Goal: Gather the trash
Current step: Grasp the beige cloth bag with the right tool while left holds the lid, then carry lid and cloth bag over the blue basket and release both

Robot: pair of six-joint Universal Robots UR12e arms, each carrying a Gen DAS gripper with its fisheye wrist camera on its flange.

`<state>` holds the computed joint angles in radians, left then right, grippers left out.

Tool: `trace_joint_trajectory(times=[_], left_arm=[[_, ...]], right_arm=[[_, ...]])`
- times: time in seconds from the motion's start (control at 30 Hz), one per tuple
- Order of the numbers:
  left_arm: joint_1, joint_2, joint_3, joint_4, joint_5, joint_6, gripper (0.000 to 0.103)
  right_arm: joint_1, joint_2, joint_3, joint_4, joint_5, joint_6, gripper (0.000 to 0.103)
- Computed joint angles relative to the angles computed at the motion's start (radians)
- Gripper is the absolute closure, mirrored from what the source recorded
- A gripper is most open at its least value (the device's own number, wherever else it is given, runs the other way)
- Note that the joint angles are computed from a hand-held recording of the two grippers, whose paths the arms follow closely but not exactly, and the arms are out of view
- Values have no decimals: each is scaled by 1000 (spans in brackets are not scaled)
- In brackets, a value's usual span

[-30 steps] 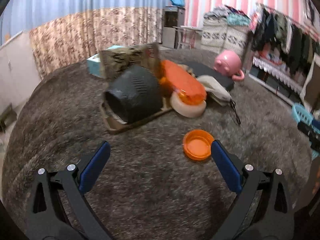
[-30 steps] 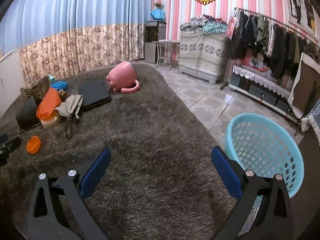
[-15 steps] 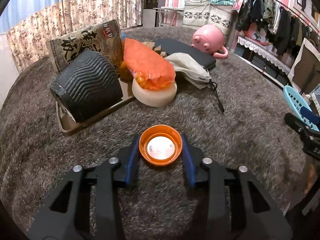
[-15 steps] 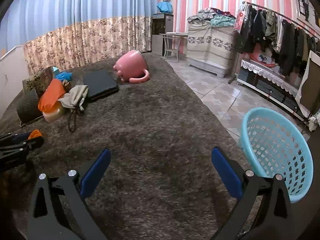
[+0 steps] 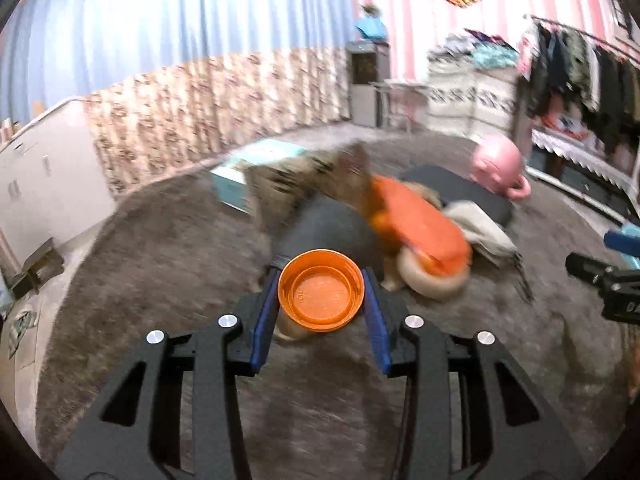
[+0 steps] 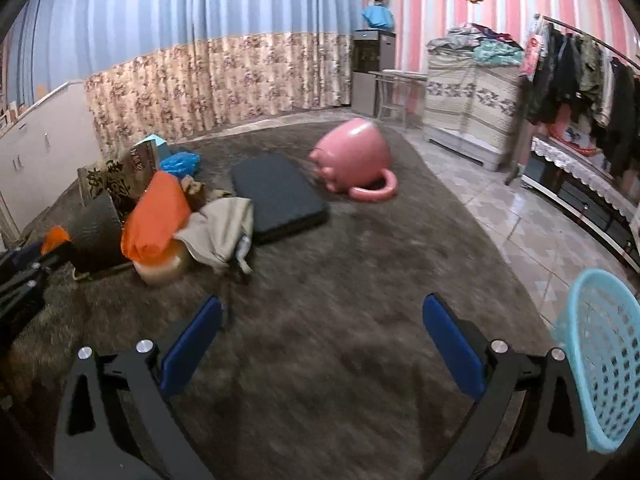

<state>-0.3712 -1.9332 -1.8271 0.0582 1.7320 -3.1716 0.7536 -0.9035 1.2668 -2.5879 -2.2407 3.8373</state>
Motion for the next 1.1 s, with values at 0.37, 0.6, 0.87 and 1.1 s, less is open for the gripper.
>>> trace_joint_trajectory(times=[0.37, 0.6, 0.87, 1.1], left_arm=[[36, 7, -9, 11, -22, -54, 64], [30, 13, -9, 10, -30, -55, 64], [-5, 20, 1, 34, -45, -56, 64], [-56, 11, 31, 29, -89, -53, 64]], right_arm=[[-34, 98, -163, 63, 197, -106, 38], [-35, 77, -113, -19, 221, -119, 80], [-5, -47, 70, -82, 100, -42, 81], [23, -168, 222, -50, -45, 59, 81]])
